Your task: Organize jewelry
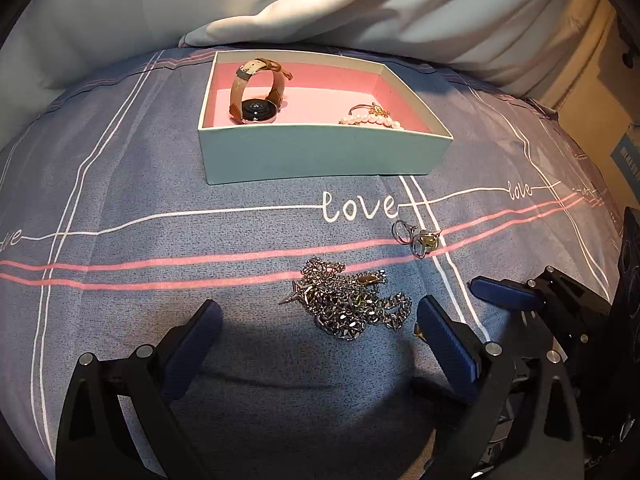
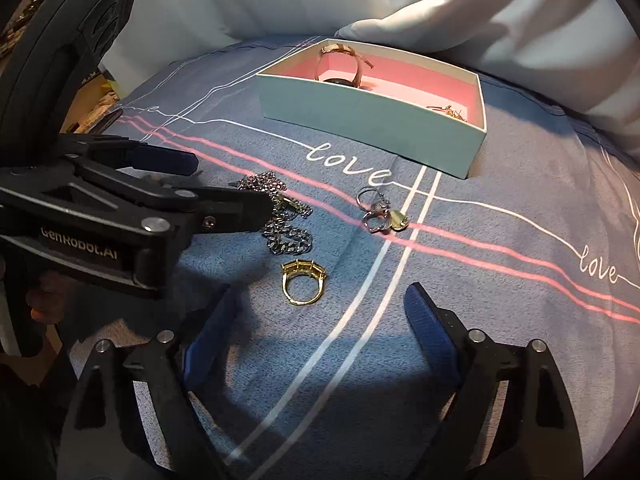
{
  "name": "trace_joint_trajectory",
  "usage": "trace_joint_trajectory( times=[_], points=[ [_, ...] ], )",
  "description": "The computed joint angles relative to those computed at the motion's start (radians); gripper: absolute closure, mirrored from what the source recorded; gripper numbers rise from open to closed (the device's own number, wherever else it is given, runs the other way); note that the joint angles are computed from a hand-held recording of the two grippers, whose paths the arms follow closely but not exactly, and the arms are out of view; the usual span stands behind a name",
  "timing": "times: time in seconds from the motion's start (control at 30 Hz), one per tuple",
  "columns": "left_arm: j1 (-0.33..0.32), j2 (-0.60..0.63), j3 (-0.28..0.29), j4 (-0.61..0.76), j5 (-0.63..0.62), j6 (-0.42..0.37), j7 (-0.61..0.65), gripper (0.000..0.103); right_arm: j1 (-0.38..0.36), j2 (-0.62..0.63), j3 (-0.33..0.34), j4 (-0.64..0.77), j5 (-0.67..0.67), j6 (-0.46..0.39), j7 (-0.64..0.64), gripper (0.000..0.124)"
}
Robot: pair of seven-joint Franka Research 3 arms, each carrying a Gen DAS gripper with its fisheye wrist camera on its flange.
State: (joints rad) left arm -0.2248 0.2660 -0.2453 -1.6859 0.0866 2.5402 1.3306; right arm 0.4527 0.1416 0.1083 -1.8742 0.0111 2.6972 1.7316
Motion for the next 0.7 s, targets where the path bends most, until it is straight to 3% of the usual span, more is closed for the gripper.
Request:
trace_joint_trajectory(
  times=[0.07, 0.13, 0.17, 0.23, 0.3, 0.4, 0.7],
  points=[
    [-0.011, 0.013, 0.012, 0.010, 0.033, -0.008, -0.021, 0.019, -0.001, 0.011, 0.001, 0.013, 0.012, 0.004, 0.001, 0.045],
    [-0.022, 0.008, 0.025, 0.006, 0.086, -0.007, -0.044, 0.041, 0.002, 0.029, 0.001, 0.037, 0.010, -0.001, -0.004, 0.051],
    [-0.011, 0.001, 0.016, -0.003, 0.068, -0.002, -0.024, 0.047, 0.006, 0.032, -0.001, 0.041, 0.003, 0.002, -0.004, 0.053],
    [0.013, -0.006, -0.006, -0.011, 0.007, 0.008, 0.024, 0.080, 0.010, 0.044, 0.000, 0.055, 0.002, -0.003, -0.012, 0.059],
    [0.021, -0.005, -0.013, -0.010, -0.031, 0.014, 0.040, 0.092, 0.011, 0.051, 0.004, 0.059, 0.015, 0.006, -0.027, 0.072],
    [0.016, -0.005, -0.007, -0.008, -0.032, 0.024, 0.035, 0.095, 0.016, 0.058, 0.001, 0.071, 0.023, 0.003, -0.029, 0.100],
    [0.036, -0.058, -0.021, -0.014, -0.120, 0.111, 0.079, 0.097, 0.015, 0.019, -0.016, 0.028, -0.002, 0.056, 0.011, 0.100]
  ],
)
